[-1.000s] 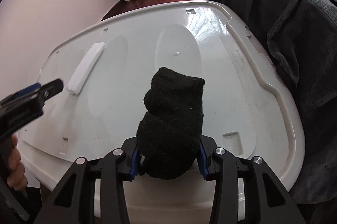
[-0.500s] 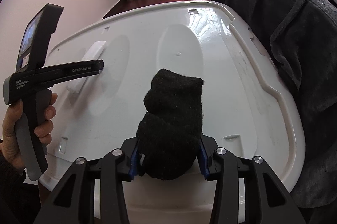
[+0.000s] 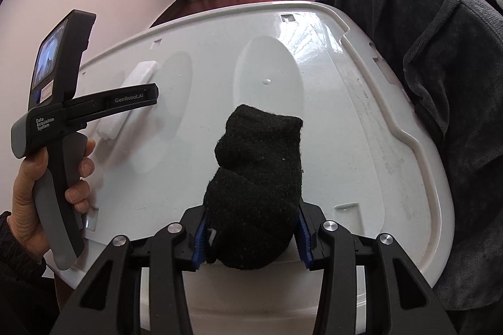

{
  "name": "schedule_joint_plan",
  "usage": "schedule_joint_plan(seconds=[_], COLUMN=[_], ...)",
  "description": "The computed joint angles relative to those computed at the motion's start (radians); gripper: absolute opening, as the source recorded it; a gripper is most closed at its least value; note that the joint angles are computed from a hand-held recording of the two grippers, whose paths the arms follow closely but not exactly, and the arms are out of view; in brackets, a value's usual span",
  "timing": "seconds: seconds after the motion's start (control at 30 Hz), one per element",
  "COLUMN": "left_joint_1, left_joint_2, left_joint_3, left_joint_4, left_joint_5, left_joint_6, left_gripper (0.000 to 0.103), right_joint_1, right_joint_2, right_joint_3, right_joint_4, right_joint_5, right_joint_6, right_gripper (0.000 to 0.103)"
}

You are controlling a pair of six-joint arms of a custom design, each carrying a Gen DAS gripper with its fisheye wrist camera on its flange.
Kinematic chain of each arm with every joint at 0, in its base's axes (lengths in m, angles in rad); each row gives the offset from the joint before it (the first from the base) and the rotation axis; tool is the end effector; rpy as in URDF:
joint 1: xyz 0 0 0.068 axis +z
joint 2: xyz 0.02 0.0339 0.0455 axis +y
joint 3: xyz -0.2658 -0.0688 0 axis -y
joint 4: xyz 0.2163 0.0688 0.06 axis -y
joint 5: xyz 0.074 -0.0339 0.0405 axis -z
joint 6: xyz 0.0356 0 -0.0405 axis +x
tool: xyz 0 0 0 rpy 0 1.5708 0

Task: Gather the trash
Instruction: 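Grasp the white foam roll with the left tool while the right tool holds the sock, then lower the foam roll and sock into the cardboard box, open both tools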

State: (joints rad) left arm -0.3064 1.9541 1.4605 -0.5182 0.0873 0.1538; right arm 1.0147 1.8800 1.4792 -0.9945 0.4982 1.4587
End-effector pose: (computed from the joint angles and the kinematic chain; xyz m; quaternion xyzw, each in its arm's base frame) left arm 0.3770 -0.1225 0.2176 0.2307 0.9322 -0.0628 0.2716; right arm 0.1949 0.2813 0.2339 0.2336 0.9370 -0.0003 0.2599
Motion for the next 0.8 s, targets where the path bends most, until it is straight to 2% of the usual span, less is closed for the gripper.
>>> schedule_joint_plan(seconds=[0.07, 0.1, 0.17, 0.33, 0.6, 0.8], left_joint_1=[-0.013, -0.028, -0.052, -0.105, -0.096, -0.053], left_joint_2=[-0.041, -0.052, -0.071, -0.087, -0.102, -0.204], left_joint_3=[-0.060, -0.076, -0.103, -0.139, -0.106, -0.140], left_joint_4=[0.059, 0.079, 0.107, 0.161, 0.092, 0.035], left_joint_5=[-0.007, -0.025, -0.029, -0.116, -0.101, -0.066], left_joint_6=[0.027, 0.038, 0.070, 0.090, 0.061, 0.065], left_gripper=[0.066, 0.062, 0.032, 0.027, 0.023, 0.023], right_joint_1=[0.000, -0.001, -0.001, 0.002, -0.001, 0.007], right_joint_2=[-0.001, -0.002, -0.002, -0.005, -0.036, -0.040], right_joint_3=[-0.002, -0.003, -0.003, -0.010, -0.052, -0.037], right_joint_4=[0.001, 0.002, 0.002, 0.002, 0.038, 0.053], right_joint_5=[0.000, 0.000, 0.000, 0.004, 0.009, 0.022], right_joint_6=[0.001, 0.000, 0.000, 0.001, 0.022, 0.040], right_gripper=[0.044, 0.044, 0.044, 0.043, 0.042, 0.042])
